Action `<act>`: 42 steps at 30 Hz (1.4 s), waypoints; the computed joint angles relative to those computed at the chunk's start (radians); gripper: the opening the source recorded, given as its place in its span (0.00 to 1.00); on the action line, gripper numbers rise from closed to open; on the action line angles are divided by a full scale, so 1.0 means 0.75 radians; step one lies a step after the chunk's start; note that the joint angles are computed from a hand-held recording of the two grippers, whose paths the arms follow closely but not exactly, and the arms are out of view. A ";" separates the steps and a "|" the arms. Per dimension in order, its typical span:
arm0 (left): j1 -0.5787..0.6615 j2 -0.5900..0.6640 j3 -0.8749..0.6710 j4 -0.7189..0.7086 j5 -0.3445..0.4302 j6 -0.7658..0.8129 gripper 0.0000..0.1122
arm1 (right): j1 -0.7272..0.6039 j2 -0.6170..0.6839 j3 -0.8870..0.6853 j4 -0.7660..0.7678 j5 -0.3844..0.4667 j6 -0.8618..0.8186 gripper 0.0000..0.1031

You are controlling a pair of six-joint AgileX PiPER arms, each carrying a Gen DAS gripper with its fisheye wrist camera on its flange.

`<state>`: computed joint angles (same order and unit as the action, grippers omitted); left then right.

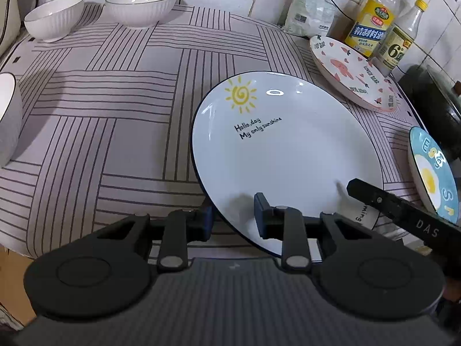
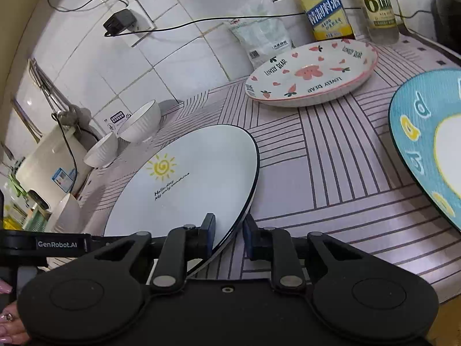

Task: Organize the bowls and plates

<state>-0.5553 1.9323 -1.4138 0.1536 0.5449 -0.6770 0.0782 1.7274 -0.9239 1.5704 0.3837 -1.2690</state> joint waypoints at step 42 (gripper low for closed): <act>0.198 0.471 -0.825 -0.106 0.373 0.176 0.25 | 0.155 0.532 -0.886 -1.164 -0.033 0.937 0.30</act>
<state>-0.4070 2.2858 -2.0324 0.0739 0.8248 -0.5451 0.1947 2.1267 -1.5882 0.6975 0.3589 -0.5664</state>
